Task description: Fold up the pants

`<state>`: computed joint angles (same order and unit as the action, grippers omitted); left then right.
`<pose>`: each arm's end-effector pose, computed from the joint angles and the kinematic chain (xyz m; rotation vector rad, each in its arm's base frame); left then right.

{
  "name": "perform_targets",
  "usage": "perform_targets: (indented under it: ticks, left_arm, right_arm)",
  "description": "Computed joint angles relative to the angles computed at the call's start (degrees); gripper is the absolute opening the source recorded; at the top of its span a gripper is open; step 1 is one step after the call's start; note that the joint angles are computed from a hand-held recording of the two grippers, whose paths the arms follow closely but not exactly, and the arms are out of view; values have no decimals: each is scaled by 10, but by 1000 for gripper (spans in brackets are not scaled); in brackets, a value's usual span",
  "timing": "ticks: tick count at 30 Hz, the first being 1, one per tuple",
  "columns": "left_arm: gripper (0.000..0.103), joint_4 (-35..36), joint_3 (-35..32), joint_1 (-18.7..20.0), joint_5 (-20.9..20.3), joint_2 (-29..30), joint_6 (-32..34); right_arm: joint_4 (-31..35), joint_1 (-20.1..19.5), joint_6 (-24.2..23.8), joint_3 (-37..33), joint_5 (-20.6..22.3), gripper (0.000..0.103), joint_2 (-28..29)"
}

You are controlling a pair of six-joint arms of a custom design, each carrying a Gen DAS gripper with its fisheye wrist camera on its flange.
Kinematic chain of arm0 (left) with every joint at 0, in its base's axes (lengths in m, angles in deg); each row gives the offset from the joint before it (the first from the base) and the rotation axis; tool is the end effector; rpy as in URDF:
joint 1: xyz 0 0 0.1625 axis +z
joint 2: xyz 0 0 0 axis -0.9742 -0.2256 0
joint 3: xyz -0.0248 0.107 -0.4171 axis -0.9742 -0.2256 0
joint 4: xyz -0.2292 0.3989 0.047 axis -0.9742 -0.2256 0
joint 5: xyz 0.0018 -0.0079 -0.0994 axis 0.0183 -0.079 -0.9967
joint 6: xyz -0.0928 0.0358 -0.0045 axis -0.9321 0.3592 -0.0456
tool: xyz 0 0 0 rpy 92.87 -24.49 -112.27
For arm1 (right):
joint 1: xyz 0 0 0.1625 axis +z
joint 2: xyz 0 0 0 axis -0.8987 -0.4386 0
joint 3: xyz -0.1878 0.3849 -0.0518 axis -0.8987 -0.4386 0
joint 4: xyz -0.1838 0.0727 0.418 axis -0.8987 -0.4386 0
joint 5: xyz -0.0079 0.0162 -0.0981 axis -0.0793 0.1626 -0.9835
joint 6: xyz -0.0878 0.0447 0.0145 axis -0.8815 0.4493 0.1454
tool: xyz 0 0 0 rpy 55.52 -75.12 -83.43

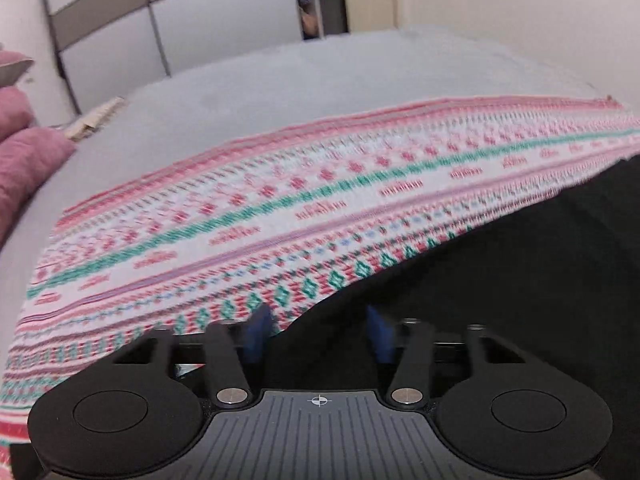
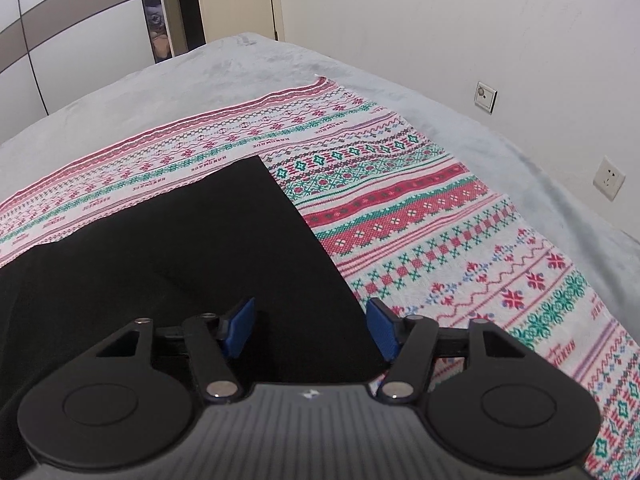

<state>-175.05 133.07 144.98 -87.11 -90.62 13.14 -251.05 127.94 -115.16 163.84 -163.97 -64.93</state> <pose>-0.1575 -0.9069 0.0130 0.8576 2.1980 -0.7205 -0.2355 -0.7059 0.3867 -0.1742 -2.0121 1.1162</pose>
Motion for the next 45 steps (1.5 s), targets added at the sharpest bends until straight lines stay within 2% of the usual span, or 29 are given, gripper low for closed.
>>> perform_targets:
  ticks: [1,2,3,6,7,8,10,11,12,13,15,16,17,18,20,23,27,28,30,31,33,34,36,37,39,41,43,45]
  left_arm:
    - [25,7,-5,1,-8,2,1]
    - [11,15,-7,1,-11,3,0]
    - [5,23,-11,0,-13,4,-2]
    - [1,-10,-15,-6,2,14,25]
    - [1,-28,-18,-5,0,17,29]
    - [1,-54,-15,-4,-7,18,25]
    - [2,-61,-23,-1,-8,23,10]
    - [4,-51,-33,-1,2,31,14]
    - [11,-52,-37,-2,11,36,21]
    - [13,-71,-38,-4,20,42,34]
    - [20,-87,-29,-7,19,36,23]
    - [24,-100,-21,-10,17,32,12]
    - [34,-115,-5,-13,10,24,4]
    - [45,-125,15,-16,-3,13,-1]
    - [57,-137,52,-23,-28,-6,-11]
    - [63,-128,104,-32,-67,-29,-14]
    - [65,-97,141,-36,-96,-39,-20]
    - [65,-87,143,-34,-100,-38,-19]
    - [65,-76,142,-33,-89,-30,-11]
    - [66,-81,141,-32,-84,-26,1]
    - [71,-108,153,-33,-84,-25,19]
    - [71,-108,155,-32,-88,-26,16]
    - [73,-102,152,-28,-98,-28,10]
    - [73,-103,152,-28,-99,-28,12]
    - [74,-91,152,-28,-101,-32,12]
    - [74,-80,149,-28,-102,-37,13]
    - [74,-85,144,-27,-101,-41,16]
    - [73,-79,129,-24,-99,-43,17]
  right_arm:
    - [-3,1,-6,-3,-4,43,3]
    - [-2,1,-12,-2,-5,23,3]
    - [6,1,-16,-2,-2,14,0]
    - [6,0,-32,2,3,10,-5]
    - [-13,1,-40,4,2,9,-5]
    - [-36,1,-45,5,4,9,-4]
    - [-47,-2,-34,1,4,9,-2]
    - [-32,-1,-32,-7,-8,9,1]
    - [-15,2,-40,-15,-24,10,7]
    - [-19,6,-59,-21,-37,12,14]
    - [-30,12,-78,-28,-42,23,21]
    - [-30,13,-77,-33,-36,35,22]
    - [-30,15,-74,-38,-24,45,22]
    - [-27,15,-69,-46,-10,46,23]
    - [-5,19,-50,-72,12,47,32]
    - [45,25,-27,-133,20,51,64]
    - [95,29,6,-233,-7,51,126]
    - [105,28,15,-250,-9,47,137]
    - [97,25,5,-257,6,20,147]
    - [103,25,-4,-257,14,10,147]
    - [67,31,-56,-261,9,10,157]
    - [43,30,-64,-260,13,9,159]
    - [52,27,-24,-279,-6,9,166]
    - [73,23,-5,-283,-7,11,164]
    - [64,24,-4,-274,-4,18,161]
    - [52,28,-24,-261,-2,41,155]
    - [53,32,-50,-251,11,52,145]
    - [57,39,-63,-255,3,54,145]
